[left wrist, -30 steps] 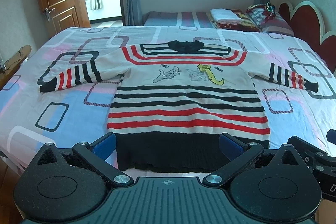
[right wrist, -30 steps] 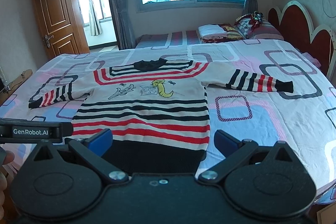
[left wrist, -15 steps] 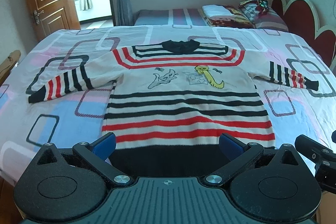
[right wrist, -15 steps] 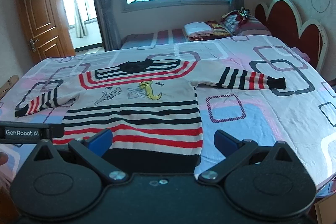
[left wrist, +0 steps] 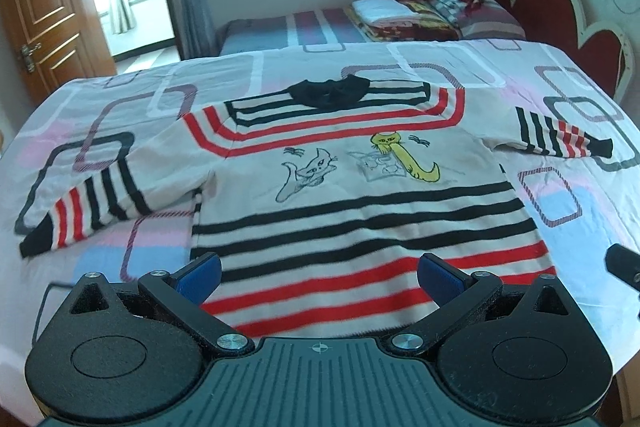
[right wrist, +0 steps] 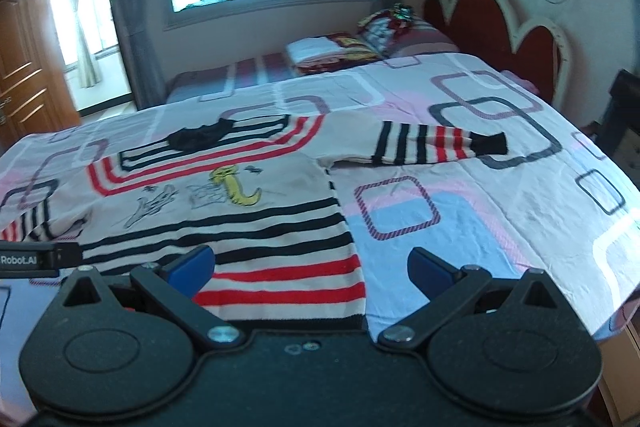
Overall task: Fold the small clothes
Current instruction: 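Reach the right gripper to the black sleeve cuff and close on it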
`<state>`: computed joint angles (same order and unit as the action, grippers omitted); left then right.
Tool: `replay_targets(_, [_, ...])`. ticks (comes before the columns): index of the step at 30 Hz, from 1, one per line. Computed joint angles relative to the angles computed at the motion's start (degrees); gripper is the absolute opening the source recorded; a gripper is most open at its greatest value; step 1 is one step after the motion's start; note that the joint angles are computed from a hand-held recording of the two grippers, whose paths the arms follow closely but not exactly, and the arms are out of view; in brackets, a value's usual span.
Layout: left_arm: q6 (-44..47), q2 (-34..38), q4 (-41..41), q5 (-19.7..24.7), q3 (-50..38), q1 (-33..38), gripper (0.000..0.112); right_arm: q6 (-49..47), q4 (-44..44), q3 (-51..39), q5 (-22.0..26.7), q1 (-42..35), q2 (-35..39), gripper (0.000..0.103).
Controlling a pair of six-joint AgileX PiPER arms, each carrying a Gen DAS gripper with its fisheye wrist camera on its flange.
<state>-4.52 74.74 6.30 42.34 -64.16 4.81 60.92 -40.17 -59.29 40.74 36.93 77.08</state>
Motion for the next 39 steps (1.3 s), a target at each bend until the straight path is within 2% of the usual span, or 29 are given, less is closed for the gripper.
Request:
replay_targets(4, [5.1,4.26,-2.95,-1.72,-2.75,1.34,0.103,5.92,-4.01,-1.65,2.17,0.91,2.71,0.102])
replay_targets(7, [6.26,7.41,-3.71,-2.37,-4.93,0.89,0.103,8.79,-6.4,-1.92,1.69,0.36,3.96,0.102])
replay_targets(10, [4.4,10.63,-2.52,-3.06,-7.28,-0.33,0.103,8.71,-6.66,-3.22,0.88,-1.66,6.12,0.102])
replay_targets(14, [-0.59,15.73,-0.14,-3.27,-11.27,-2.41,0.103,4.97,-4.74,-5.47,-2.67,-6.71,9.61,0.102])
replay_targets(19, [-12.74,23.12,8.63,-3.2,-17.66,-7.09,0.103,-6.43,3.64,-9.49,-11.61,-16.42,15.88,0.096])
replay_targets(25, [-22.15,33.95,14.52,0.1,-29.55,-11.6,0.103,-25.79,19.62,-19.96,-14.68,-26.61,26.65,0.096])
replay_targets(28, [-23.03,40.27,15.16,2.93,-37.25,-13.41,0.103,-32.97,25.24,-25.78,-14.0,-30.53,32.16,0.093])
replay_targets(30, [-23.07,44.94,15.39,5.09,-43.21,-14.55,0.103,-37.14,29.31,-30.2,-13.05,-33.12,36.07,0.086])
replay_targets(32, [-22.37,49.09,14.71,7.3,-49.0,-15.21,0.103,-40.14,32.05,-35.25,-11.05,-35.17,40.18,0.083])
replay_targets(39, [-20.2,61.19,15.08,14.72,-67.41,-16.9,0.103,-42.73,34.64,-53.48,-3.28,-40.66,53.45,0.076])
